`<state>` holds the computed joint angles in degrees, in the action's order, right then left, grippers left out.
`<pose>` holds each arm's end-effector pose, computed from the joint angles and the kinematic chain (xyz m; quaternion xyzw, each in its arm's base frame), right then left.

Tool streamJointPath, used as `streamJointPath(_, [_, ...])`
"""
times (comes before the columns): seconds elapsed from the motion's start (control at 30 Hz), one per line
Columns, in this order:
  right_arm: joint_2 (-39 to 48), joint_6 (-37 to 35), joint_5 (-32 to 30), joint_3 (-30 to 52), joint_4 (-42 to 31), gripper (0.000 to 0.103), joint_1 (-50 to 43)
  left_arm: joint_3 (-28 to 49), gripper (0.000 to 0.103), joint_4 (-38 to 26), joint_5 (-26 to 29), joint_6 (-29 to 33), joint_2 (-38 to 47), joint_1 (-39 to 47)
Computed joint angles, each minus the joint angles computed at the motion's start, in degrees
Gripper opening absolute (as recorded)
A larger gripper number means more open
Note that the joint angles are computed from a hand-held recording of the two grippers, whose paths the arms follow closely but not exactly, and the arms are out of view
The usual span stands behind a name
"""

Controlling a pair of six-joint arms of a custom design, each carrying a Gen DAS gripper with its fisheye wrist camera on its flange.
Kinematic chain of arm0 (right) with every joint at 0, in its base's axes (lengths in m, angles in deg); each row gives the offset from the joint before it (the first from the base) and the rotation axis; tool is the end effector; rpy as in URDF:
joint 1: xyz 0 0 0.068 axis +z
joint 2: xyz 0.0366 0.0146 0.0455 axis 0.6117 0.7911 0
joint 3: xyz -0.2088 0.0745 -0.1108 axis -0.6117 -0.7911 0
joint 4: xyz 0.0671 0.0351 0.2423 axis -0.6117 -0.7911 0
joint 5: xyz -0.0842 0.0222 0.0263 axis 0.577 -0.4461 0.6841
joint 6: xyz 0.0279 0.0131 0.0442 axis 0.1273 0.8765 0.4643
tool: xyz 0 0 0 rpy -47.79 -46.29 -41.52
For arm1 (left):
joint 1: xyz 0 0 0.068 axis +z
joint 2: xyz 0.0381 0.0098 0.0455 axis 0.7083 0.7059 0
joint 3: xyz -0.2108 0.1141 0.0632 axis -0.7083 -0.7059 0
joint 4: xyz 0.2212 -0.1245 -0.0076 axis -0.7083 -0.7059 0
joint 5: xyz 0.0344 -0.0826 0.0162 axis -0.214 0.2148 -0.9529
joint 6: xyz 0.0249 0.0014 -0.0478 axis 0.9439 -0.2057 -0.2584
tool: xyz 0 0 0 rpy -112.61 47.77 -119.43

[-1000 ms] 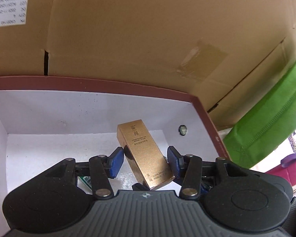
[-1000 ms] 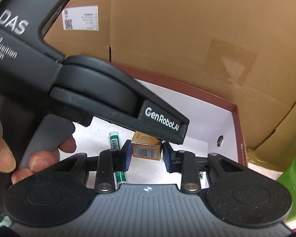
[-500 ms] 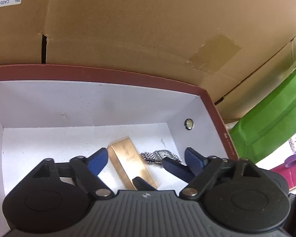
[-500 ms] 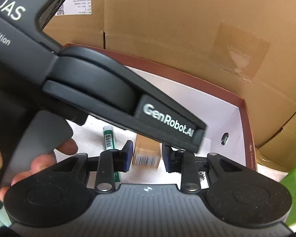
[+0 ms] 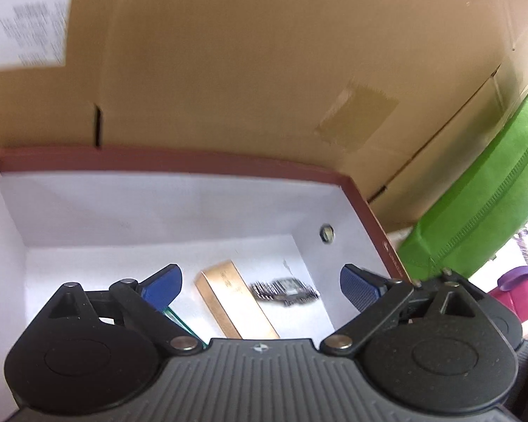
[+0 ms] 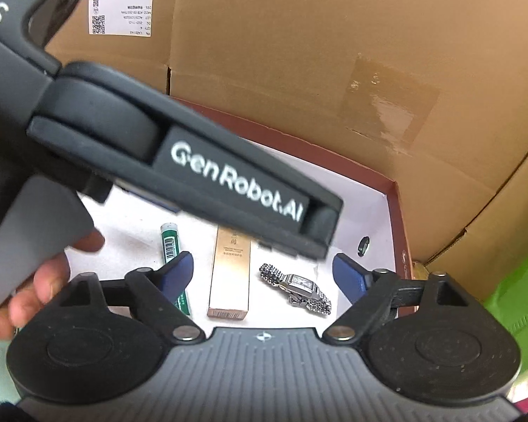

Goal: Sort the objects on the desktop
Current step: 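Open the left tool to release the gold box inside the shoebox, then withdraw the left tool to the pile toward the black tape roll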

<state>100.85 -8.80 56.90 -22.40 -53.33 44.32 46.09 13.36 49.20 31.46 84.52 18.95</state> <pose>0.2146 0.0209 0.1069 -0.1337 0.9075 -0.0732 0.3913 0.2887 -0.1537 0.1171 0.1260 0.8986 -0.2789 0.3145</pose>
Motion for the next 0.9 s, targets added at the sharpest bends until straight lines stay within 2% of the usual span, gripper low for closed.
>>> streamJointPath(0.13, [-5.37, 2.86, 0.9, -2.07, -2.13, 0.088, 1.36, -4.14, 0.1, 1.53, -2.53, -0.17, -4.97, -0.15])
streamJointPath(0.2, [-8.69, 4.09, 1.77, -3.23, -3.62, 0.093, 2.2, -6.11, 0.1, 1.41, -5.28, 0.94, -7.94, -1.19])
streamJointPath(0.33, [-23.69, 3.99, 1.31, -6.82, -13.25, 0.093, 1.14, -11.69, 0.103, 2.89, -12.65, 3.6, -15.23, -4.2])
streamJointPath(0.47, [-33.89, 6.85, 3.8, -8.24, -20.25, 0.094, 3.73, -17.27, 0.103, 2.33, -15.92, 4.31, -23.59, -5.78])
streamJointPath(0.53, [-41.08, 10.42, 7.78, -9.17, -25.45, 0.096, 7.71, -19.67, 0.103, 0.3, -18.23, 4.43, -28.39, -6.6])
streamJointPath(0.63, [-44.39, 15.91, 14.56, -8.41, -29.0, 0.096, 14.62, -23.21, 0.103, -2.76, -21.39, 3.74, -35.28, -8.07])
streamJointPath(0.73, [-53.35, 20.09, 17.26, -10.2, -35.62, 0.096, 18.98, -26.44, 0.103, -9.67, -22.84, 4.53, -44.76, -8.28])
streamJointPath(0.77, [-53.8, 21.92, 19.09, -10.71, -35.16, 0.096, 21.68, -27.32, 0.103, -11.62, -24.11, 4.69, -47.35, -8.92])
streamJointPath(0.8, [-57.12, 25.65, 22.98, -10.11, -40.87, 0.096, 26.27, -28.56, 0.103, -13.16, -24.75, 4.27, -50.5, -9.1])
streamJointPath(0.83, [-58.3, 27.84, 25.58, -10.1, -42.87, 0.096, 29.44, -29.99, 0.103, -11.63, -26.17, 3.16, -50.77, -10.86])
streamJointPath(0.87, [-59.31, 30.0, 28.23, -10.33, -44.45, 0.096, 32.61, -31.48, 0.103, -12.91, -26.06, 2.77, -53.92, -10.91])
streamJointPath(0.9, [-61.9, 33.44, 31.97, -9.98, -49.12, 0.096, 37.34, -33.26, 0.103, -14.8, -25.37, 2.78, -58.15, -10.41])
